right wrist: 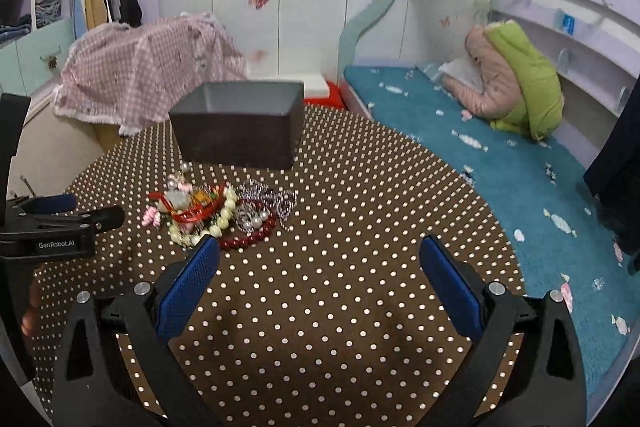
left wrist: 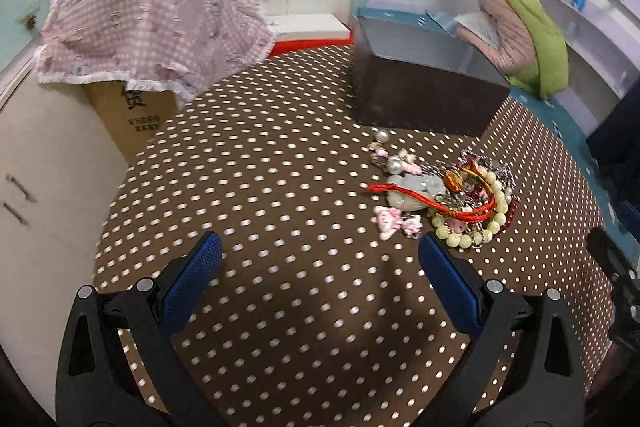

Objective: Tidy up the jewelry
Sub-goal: 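Move both grippers down toward the jewelry pile beside the dark box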

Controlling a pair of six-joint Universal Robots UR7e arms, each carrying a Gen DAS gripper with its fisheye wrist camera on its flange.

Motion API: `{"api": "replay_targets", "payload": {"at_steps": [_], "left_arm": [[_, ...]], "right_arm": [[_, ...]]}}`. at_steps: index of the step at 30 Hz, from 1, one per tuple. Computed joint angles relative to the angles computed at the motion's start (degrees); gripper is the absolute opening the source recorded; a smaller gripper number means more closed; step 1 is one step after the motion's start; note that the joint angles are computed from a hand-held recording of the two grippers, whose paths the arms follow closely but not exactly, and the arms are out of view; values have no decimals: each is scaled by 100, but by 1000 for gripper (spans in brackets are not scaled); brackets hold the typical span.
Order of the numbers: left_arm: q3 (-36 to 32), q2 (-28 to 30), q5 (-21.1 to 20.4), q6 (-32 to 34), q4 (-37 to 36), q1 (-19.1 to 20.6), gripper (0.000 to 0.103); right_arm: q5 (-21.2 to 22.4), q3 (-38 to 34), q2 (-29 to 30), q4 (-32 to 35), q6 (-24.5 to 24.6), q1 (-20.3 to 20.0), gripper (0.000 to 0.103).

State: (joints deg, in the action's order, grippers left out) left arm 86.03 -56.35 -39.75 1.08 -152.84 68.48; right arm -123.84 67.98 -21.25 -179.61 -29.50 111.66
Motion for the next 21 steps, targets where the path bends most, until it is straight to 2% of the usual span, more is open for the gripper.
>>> {"api": "replay_targets", "payload": {"at_steps": [4, 6, 7, 8, 12, 17, 21], "left_arm": [[-173, 193, -23, 258, 162, 25, 97], [-274, 312, -10, 358, 165, 27, 86], [-348, 351, -61, 334, 297, 49, 70], [-422, 391, -115, 221, 466, 55, 69], [-533, 543, -1, 477, 316, 58, 68], [-579, 576, -47, 572, 294, 80, 68], [-610, 601, -86, 744, 158, 100, 54]], "right_arm": [[42, -89, 10, 306, 105, -64, 96], [56, -126, 12, 409, 134, -86, 96], [52, -177, 43, 452, 144, -83, 96], [54, -197, 42, 519, 165, -88, 96], [86, -201, 28, 635, 231, -107, 96], [160, -253, 20, 862, 361, -127, 96], [155, -396, 86, 1023, 399, -113, 96]]}}
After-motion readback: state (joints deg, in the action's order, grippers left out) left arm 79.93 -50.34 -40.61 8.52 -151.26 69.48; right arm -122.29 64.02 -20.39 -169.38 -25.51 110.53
